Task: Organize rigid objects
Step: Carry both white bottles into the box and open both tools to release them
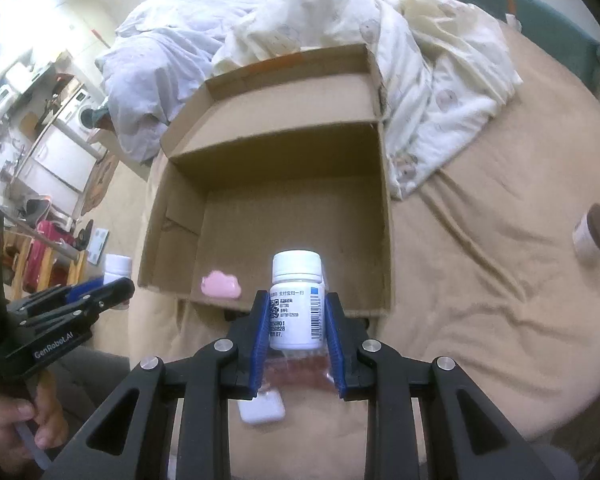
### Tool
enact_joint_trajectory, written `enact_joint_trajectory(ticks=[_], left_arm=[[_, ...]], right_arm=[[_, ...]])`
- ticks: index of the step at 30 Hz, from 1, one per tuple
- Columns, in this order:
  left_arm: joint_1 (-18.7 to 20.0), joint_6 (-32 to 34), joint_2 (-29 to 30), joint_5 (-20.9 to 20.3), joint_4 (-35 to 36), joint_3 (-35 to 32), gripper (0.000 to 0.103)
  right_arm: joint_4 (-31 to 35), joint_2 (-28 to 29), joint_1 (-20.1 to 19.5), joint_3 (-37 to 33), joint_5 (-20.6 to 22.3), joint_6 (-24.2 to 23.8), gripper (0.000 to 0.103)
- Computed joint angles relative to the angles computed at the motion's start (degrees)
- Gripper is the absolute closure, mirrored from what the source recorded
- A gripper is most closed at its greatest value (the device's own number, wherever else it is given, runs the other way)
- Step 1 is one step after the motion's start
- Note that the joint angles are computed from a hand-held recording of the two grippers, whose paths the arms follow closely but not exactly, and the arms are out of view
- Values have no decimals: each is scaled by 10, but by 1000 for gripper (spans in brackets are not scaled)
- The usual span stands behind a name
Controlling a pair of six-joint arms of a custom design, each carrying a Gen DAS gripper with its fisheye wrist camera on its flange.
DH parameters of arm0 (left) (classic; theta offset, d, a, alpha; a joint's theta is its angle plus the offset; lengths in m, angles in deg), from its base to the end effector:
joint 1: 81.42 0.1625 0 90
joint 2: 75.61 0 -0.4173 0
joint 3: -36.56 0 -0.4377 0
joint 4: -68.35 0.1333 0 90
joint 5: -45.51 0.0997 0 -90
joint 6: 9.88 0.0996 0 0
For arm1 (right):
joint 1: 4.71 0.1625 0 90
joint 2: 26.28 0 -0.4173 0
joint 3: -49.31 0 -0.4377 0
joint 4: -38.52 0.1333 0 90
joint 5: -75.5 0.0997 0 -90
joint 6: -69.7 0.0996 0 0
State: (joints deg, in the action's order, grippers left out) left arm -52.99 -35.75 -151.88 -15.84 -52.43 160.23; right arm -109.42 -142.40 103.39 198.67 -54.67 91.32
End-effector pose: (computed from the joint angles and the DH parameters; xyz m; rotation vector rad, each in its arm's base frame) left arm -0.3235 -0.3810 0.1334 0.8820 2.4252 -0.1829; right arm 0.1603 -0.2682 0.2698 -0.2770 -2.4941 0.8259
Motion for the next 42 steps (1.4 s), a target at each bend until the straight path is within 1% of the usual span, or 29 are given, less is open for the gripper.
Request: enact_joint_trajectory(ticks=[5, 12, 14, 18, 20, 22, 23, 26, 28, 31, 34, 37, 42], left_arm=[[13, 18, 29, 14, -12, -16, 79], [35, 33, 72, 34, -30, -32, 79], [43, 36, 85, 39, -35, -35, 79], [57, 46, 107, 46, -58, -34, 79], [59, 60, 115, 50, -76, -27, 79], [61, 68, 120, 52, -91, -20, 79], [62, 68, 122, 52, -94, -19, 79], [70, 59, 128, 45, -98, -19, 79], [72, 58, 129, 49, -97, -17, 79], [76, 60, 131, 56, -94, -17, 79], [73, 77, 132, 58, -110, -13, 79], [71, 83, 137, 65, -114, -12, 79], [69, 80, 138, 62, -114, -11, 79]], right_arm=[[-33, 40, -19, -18, 6, -44, 75], [-88, 91, -62, -34, 41, -90, 75], [-101, 98, -78, -34, 65, -102, 75], [-148, 116, -104, -29, 96, -137, 75], [-182, 122, -126, -16, 127, -145, 75], [-201, 123, -160, 1, 176, -134, 75], [-204, 126, -168, 5, 186, -132, 75], [-213, 147, -153, 5, 159, -142, 75], [-222, 147, -152, 5, 159, -146, 75], [-239, 171, -141, -2, 123, -155, 75], [-239, 191, -139, -12, 98, -163, 75], [-224, 196, -145, -21, 95, -161, 75], [-215, 209, -149, -28, 94, -161, 75]])
